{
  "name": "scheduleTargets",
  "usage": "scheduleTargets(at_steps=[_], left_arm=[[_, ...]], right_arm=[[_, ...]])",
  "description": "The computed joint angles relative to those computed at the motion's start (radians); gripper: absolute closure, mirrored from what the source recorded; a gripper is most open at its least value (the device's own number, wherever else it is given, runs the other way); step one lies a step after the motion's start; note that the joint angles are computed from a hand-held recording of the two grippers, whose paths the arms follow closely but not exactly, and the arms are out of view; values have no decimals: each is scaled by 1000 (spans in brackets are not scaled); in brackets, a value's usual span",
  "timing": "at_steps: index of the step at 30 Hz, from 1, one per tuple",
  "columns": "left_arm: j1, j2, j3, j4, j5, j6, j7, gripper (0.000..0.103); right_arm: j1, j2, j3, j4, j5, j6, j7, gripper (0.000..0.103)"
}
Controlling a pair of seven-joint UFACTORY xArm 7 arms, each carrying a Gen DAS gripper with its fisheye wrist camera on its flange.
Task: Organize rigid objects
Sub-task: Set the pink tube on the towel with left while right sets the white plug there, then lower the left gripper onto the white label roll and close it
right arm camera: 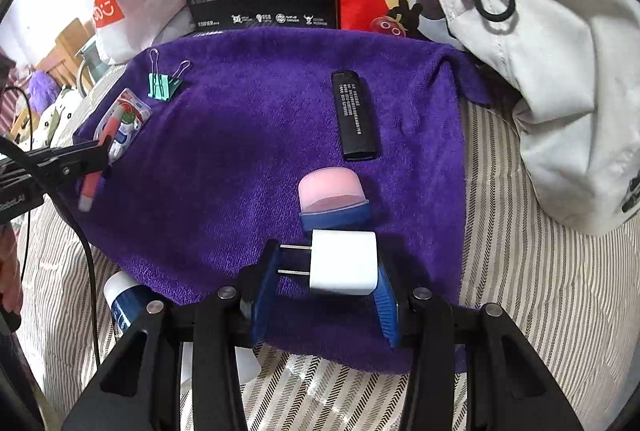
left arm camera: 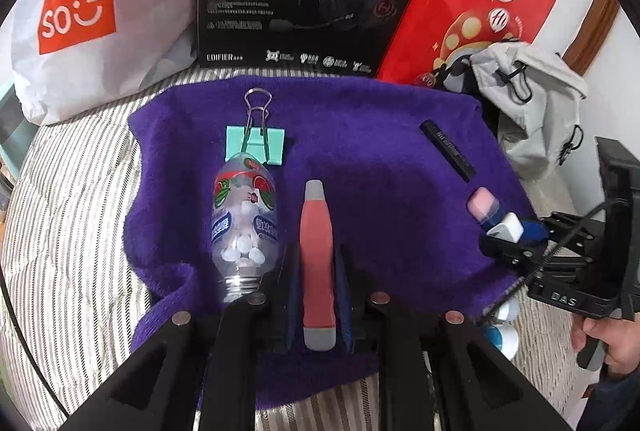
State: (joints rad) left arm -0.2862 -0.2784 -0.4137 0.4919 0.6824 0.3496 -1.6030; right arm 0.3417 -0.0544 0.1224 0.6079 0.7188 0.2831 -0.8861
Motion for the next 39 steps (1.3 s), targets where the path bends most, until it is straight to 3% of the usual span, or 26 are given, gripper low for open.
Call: scheduleTargets(at_steps=[4, 8, 17, 21, 25, 29, 31, 35, 36, 38, 39], left_arm=[[-3, 54, 11, 32, 12, 12, 8, 86], [-43, 120, 35, 88, 8, 81, 41, 86], [-131, 170, 86, 155, 24, 196, 82, 86], [-163, 183, 96, 178, 23, 248, 108, 85], [-179, 174, 106, 170, 10, 245, 121, 84], [-183, 163, 107, 155, -21, 206, 144, 64], [-188, 160, 96, 158, -23, 217, 138, 63], [-208, 127, 67, 167, -30, 275, 102, 60], [-215, 113, 55, 169, -26, 292, 91, 56], [-238, 88, 23, 180, -29, 341, 69, 30], [-250, 76, 6, 182, -23, 355, 56, 30]], right_arm=[[-6, 6, 0, 12, -37, 22, 1, 57], [-17, 9, -1, 26, -49, 60, -16, 55], [-18, -88, -17, -30, -126, 72, 69, 44], [15, -171, -63, -79, -97, 75, 48, 35], [40, -257, -110, -131, -67, 87, 32, 33], [48, -351, -154, -191, -64, 112, 38, 30], [44, -399, -171, -226, -77, 124, 50, 25], [23, -485, -198, -292, -123, 150, 91, 24], [17, -505, -207, -308, -134, 159, 101, 24], [-3, -552, -216, -340, -166, 182, 123, 24], [-8, -571, -223, -353, -177, 186, 129, 24]])
